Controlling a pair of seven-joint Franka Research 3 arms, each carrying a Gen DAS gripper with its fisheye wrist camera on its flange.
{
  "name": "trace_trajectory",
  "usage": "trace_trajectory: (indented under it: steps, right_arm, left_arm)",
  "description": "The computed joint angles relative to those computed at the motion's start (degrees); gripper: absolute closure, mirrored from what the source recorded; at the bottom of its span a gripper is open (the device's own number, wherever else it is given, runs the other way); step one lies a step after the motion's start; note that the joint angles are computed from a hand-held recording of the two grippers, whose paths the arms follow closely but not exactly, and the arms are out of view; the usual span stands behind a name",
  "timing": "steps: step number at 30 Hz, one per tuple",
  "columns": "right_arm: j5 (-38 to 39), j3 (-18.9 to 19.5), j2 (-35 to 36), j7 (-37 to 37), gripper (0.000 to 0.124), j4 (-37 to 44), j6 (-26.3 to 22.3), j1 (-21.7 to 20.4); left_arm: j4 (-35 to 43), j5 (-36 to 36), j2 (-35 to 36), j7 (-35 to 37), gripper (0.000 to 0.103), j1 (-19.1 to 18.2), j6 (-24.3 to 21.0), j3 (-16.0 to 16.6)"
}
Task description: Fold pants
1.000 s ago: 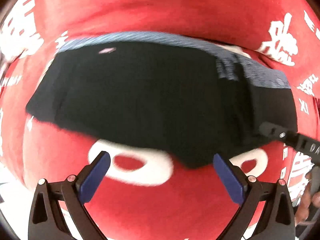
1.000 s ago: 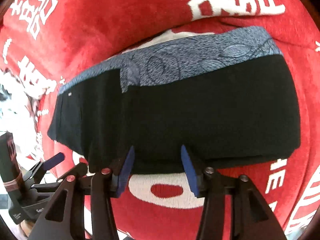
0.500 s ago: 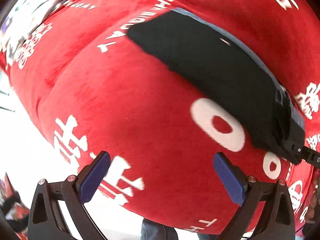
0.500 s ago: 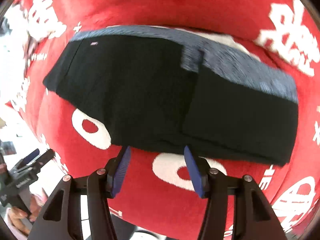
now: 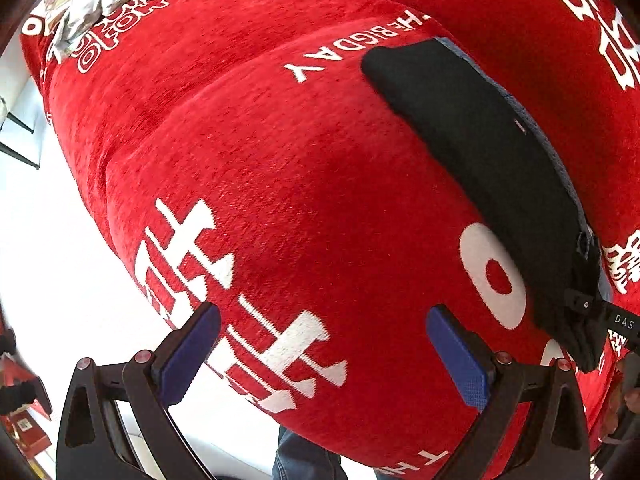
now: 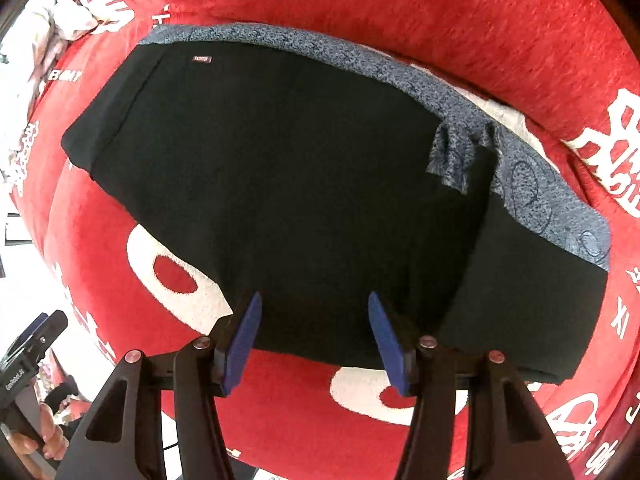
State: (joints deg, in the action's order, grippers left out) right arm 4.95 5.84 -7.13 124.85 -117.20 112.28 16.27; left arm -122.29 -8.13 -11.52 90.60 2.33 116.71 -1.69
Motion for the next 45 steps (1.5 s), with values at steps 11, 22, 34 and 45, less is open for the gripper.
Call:
trace_trajectory:
  steps: [11,22,34,45]
  right_arm:
    - [-5.98,0.23,-5.03,7.09,0.062,-4.56,1.9,-1.39]
    - [-3.71,0.73,-4.68,5.73,0.052,-5.62,3.06,-1.76]
    - [-1.88,0.76,-4.76,5.7,0.052,-6.69,7.16,-0.86]
    - [3.03,0.15,-6.43,5.08,0.049,-10.58,10.82,-1.57]
  left_arm:
    - [2.89,-1.06,2.52,1.02,0.0,1.03,-1.55,0.32]
    - [2.19,-4.46,0.68,5.85,0.0,-1.04,10.2,-0.51]
    - [6.84,-2.6,6.31,3.68,0.0,-0.94,5.24,-1.67]
    - [10.3,-1.99,10.5,3.08,0.0,-0.77,4.56,-2.99]
